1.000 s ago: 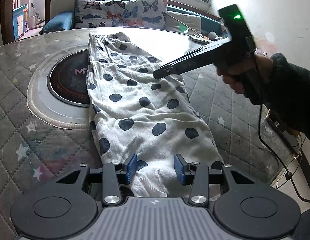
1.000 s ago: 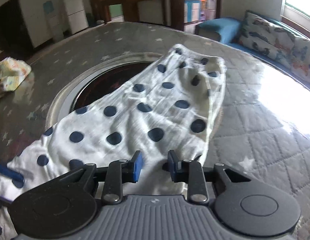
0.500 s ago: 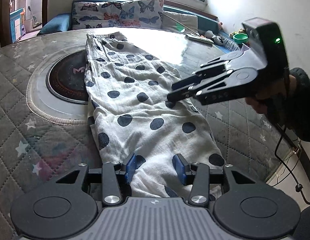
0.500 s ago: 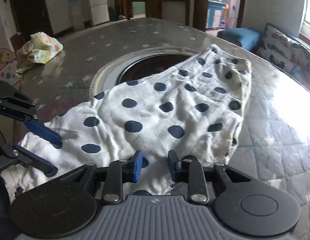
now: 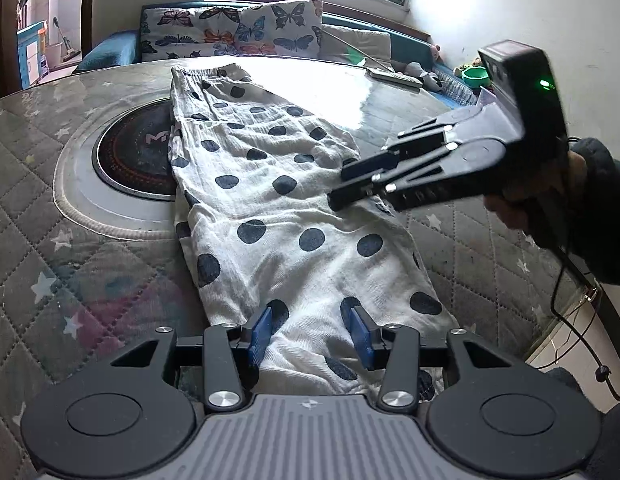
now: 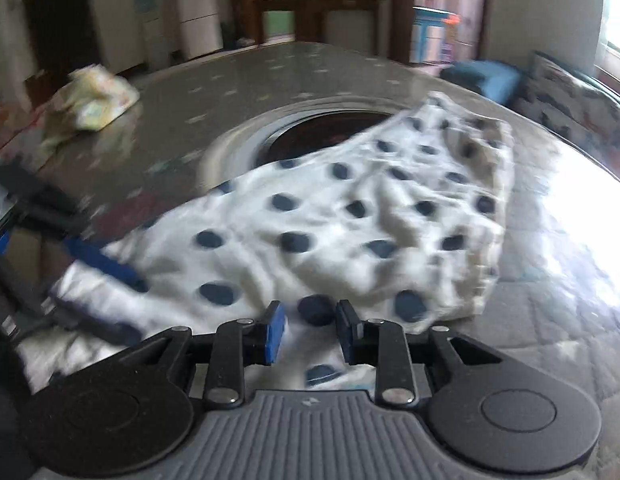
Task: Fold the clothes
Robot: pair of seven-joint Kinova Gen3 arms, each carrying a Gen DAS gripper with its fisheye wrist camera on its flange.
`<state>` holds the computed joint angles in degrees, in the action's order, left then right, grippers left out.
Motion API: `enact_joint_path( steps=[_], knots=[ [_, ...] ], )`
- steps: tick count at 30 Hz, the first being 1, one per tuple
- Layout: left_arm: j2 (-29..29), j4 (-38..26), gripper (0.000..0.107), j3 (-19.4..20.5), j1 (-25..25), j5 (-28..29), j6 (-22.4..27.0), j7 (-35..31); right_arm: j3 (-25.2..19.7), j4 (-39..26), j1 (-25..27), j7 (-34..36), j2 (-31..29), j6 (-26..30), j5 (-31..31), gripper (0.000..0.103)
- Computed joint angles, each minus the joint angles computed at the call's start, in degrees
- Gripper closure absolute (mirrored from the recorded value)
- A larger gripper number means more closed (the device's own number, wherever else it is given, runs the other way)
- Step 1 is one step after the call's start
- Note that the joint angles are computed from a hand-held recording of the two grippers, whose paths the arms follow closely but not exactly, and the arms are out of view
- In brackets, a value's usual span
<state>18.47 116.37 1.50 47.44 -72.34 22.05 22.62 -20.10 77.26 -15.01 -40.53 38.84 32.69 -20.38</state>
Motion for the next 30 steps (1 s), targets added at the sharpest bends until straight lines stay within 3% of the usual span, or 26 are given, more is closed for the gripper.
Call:
enact_joint_path(
  steps=[4, 10, 16, 22, 27, 30],
  knots=[
    [-0.69, -0.78, 0.060, 0.81, 0.21, 1.72, 2.13, -2.35, 2.34, -1.53, -1.64, -3.19, 0.22, -0.49, 1.63, 0.076],
    [-1.50, -0.68, 0.060, 2.03, 0.34, -5.40, 3.10, 2.46, -4.19, -2.61, 2.49, 4.25, 0.69, 3.18, -2.10, 0.074],
    [0.19, -1.50, 0.060, 3.27, -1.79, -1.02, 1.15, -1.43, -0.94, -5.33, -2.55, 6.76, 2.22, 6.38, -1.04, 0.074],
    [0.01, 0.28, 0.060, -0.09, 0.34, -3.25, -1.56, 3.27, 1.38, -9.53, -5.56, 4.23, 4.58, 7.38, -0.08, 0.074],
    [-0.03, 0.86, 0.059, 0.21, 0.26, -5.56, -1.63, 6.17, 4.25, -14.23, -8.38, -1.62, 6.88, 7.15, 1.87, 0.074],
    [-0.15, 1.57, 0.058, 0.51, -0.21, -8.29, -2.13, 9.40, 2.79, -17.27, -7.38, -2.59, 8.23, 10.11, 1.45, 0.074]
  ],
)
